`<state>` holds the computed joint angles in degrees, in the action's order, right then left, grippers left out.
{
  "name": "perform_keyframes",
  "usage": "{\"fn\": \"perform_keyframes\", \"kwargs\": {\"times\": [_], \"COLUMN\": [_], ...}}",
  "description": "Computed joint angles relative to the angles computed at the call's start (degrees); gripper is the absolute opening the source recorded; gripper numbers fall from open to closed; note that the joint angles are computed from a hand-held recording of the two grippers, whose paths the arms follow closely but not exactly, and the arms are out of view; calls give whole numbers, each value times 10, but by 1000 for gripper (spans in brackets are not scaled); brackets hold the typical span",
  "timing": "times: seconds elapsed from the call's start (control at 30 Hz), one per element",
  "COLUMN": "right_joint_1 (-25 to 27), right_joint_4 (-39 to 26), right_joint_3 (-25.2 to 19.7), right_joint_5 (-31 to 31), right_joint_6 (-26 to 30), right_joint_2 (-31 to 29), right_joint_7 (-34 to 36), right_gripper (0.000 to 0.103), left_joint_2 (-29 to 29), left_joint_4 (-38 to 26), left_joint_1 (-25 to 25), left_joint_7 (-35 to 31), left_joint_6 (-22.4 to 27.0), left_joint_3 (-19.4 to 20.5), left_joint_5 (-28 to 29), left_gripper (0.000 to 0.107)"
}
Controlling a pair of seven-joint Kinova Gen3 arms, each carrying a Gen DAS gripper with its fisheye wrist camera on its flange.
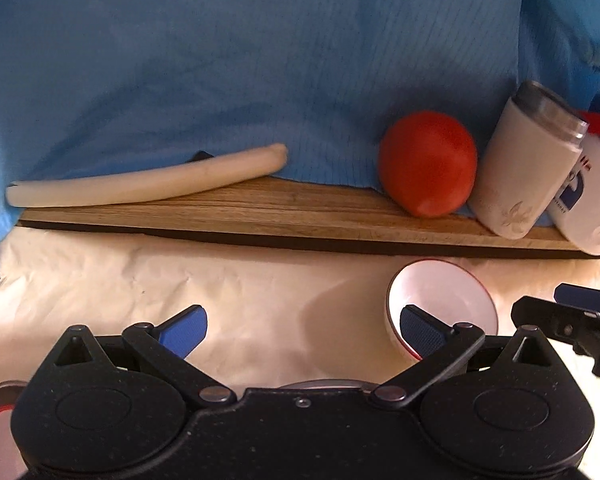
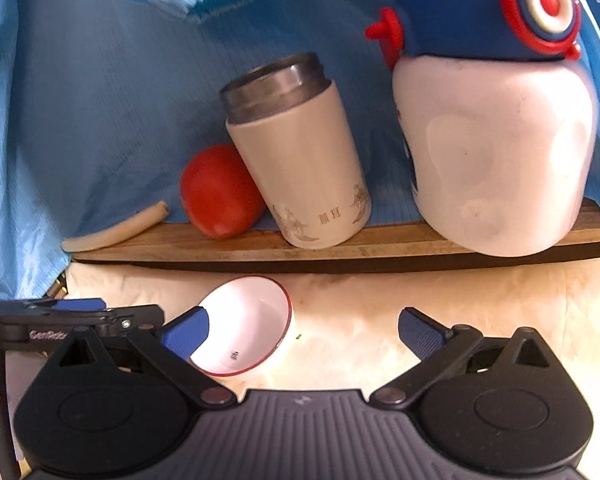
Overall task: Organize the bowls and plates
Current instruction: 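Move both grippers to the rim of the second white red-rimmed bowl, then close the left gripper on the second white bowl while the right gripper closes on it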
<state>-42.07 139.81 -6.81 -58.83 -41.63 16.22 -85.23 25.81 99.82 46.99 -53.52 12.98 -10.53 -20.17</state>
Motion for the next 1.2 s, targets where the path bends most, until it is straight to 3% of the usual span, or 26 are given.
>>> {"fn": "perform_keyframes", "kwargs": {"times": [0.13, 0.33, 0.73, 1.07, 1.2], "right_joint_1": [-16, -14, -15, -8, 0], "right_joint_4": [-17, -28, -25, -12, -5], "right_joint_3": [5, 8, 13, 12, 11], "right_joint_5": [-31, -26, -20, 28, 62], "right_joint_6": [-8, 0, 9, 9, 8], "right_joint_2": [19, 37, 41, 39, 40], "right_joint_7": [42, 54, 49, 8, -18], "right_gripper": [103, 99, 87, 70, 65], "left_joint_2": [20, 36, 59, 66, 71], "left_joint_4": [-28, -52, -77, -80, -84], "left_joint_1": [-26, -54, -66, -115, -138], "left_joint_7": [-15, -46, -88, -172, -207], "left_joint_6": [25, 40, 41, 32, 34], "left_joint_3": [29, 63, 81, 142, 168], "left_joint_5": [9, 22, 42, 98, 124], "left_gripper": [102, 102, 102, 86, 73]}}
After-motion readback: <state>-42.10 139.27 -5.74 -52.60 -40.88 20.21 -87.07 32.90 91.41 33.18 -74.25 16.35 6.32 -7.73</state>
